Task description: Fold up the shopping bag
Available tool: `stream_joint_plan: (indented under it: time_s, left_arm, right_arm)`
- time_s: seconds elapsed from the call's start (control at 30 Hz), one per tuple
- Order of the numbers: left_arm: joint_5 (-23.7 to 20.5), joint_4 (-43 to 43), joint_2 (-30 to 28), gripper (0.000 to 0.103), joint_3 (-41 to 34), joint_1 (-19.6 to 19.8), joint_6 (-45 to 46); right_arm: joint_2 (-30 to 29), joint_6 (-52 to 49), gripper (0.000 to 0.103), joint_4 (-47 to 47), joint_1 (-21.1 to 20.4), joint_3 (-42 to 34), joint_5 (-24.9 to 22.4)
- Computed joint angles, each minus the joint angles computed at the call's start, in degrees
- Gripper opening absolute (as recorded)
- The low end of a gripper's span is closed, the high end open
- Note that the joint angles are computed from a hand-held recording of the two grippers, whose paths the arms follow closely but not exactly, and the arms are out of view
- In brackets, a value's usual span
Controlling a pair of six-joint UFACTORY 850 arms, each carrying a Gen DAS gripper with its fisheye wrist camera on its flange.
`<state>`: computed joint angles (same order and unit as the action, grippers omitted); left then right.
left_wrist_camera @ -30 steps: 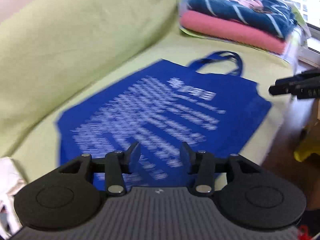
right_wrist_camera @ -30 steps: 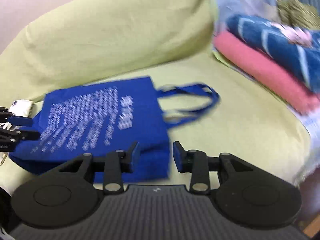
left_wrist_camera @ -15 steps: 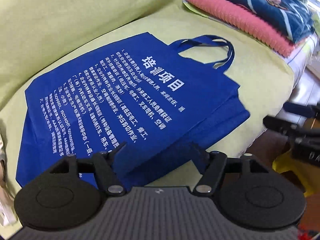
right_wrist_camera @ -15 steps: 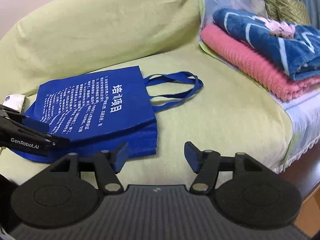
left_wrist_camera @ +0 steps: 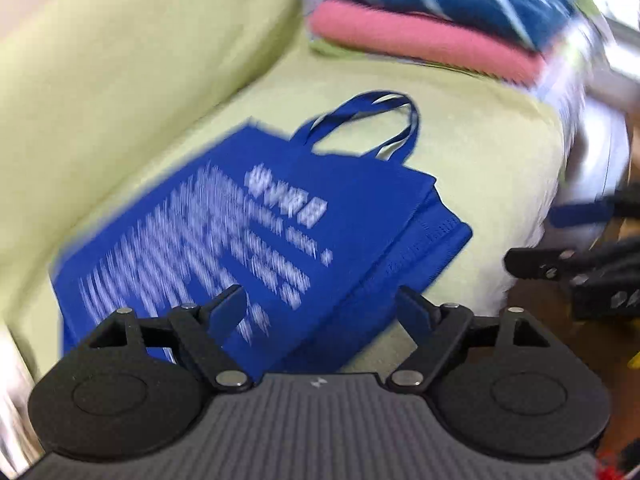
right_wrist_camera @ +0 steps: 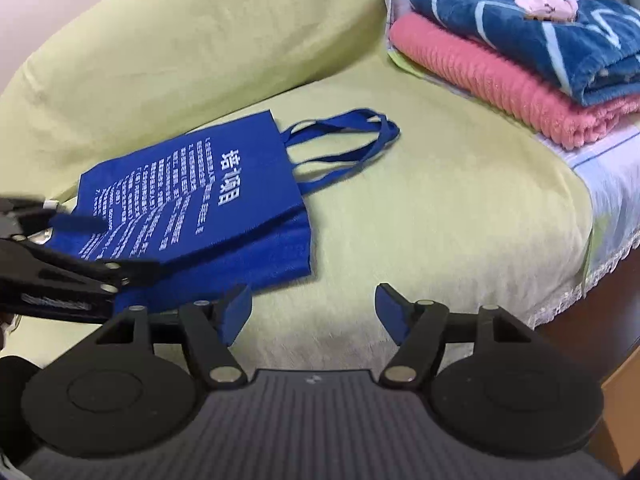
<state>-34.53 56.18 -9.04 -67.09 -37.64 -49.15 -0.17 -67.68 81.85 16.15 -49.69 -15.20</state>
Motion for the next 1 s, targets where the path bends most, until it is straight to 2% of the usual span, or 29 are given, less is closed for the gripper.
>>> stream_joint_plan:
  time_s: [0.07, 0.17, 0.23, 0.27, 0.3, 0.33, 0.37, 0.4, 0.5, 0.63, 0.7, 0.83, 1.0]
  left_arm:
    - [0.30, 5.44, -1.83, 0.083, -0.30, -0.22, 1.98]
    - [2.08, 7.50, -3.96, 0.083, -0.78, 0.29, 9.82]
    - [2.84, 9.05, -4.85, 0.078, -0.69, 0.74, 13.62]
    - [3.08, 10.07, -5.13, 0.062, -0.56, 1.00, 14.91]
    - [3.42, 9.84, -5.40, 0.026, -0.65, 1.42, 16.76]
    - [4.43, 7.58, -5.32, 0.001, -0.90, 2.16, 19.39]
    - [5.97, 5.41, -4.98, 0.001, -0.92, 2.99, 21.39]
    - [7.56, 5.63, -4.29, 0.001, -0.47, 3.58, 21.57]
    - [10.50, 16.11, -1.30, 0.001, 1.93, 4.36, 12.56]
    - [10.86, 23.49, 0.41, 0.002, 2.75, 5.08, 6.40]
    - [10.49, 25.58, 0.57, 0.002, 2.85, 5.19, 5.29]
    - [9.07, 32.22, 0.64, 0.002, 3.65, 4.87, 0.72]
    - [5.54, 40.74, 0.59, 0.002, 5.71, 3.23, -4.23]
  right_arm:
    - [0.00, -2.87, 0.065, 3.36, -0.27, 0.44, -0.68]
    - [-0.09, -7.51, 0.065, 8.01, -0.51, 0.87, -1.89]
    - [-0.27, -9.65, 0.065, 9.98, -0.64, 1.01, -2.82]
    - [-0.34, -10.70, 0.065, 10.99, -0.70, 1.12, -3.31]
    - [-0.43, -11.98, 0.062, 12.26, -0.71, 1.29, -3.81]
    - [-0.52, -13.23, 0.059, 13.51, -0.73, 1.45, -4.34]
    - [-0.71, -14.82, 0.052, 15.22, -0.79, 1.59, -5.24]
    - [-0.91, -16.27, 0.037, 16.79, -0.84, 1.73, -6.16]
    - [-1.41, -23.08, 0.021, 24.73, -0.90, 2.33, -9.48]
    - [-2.16, -39.41, 0.018, 41.85, 0.02, 2.62, -15.94]
    - [-3.47, -44.48, 0.018, 47.04, 0.90, 1.54, -18.02]
    - [-7.48, -49.82, 0.017, 52.76, 2.60, -2.08, -17.79]
    - [-11.85, -47.69, 0.017, 50.26, 4.09, -7.03, -12.34]
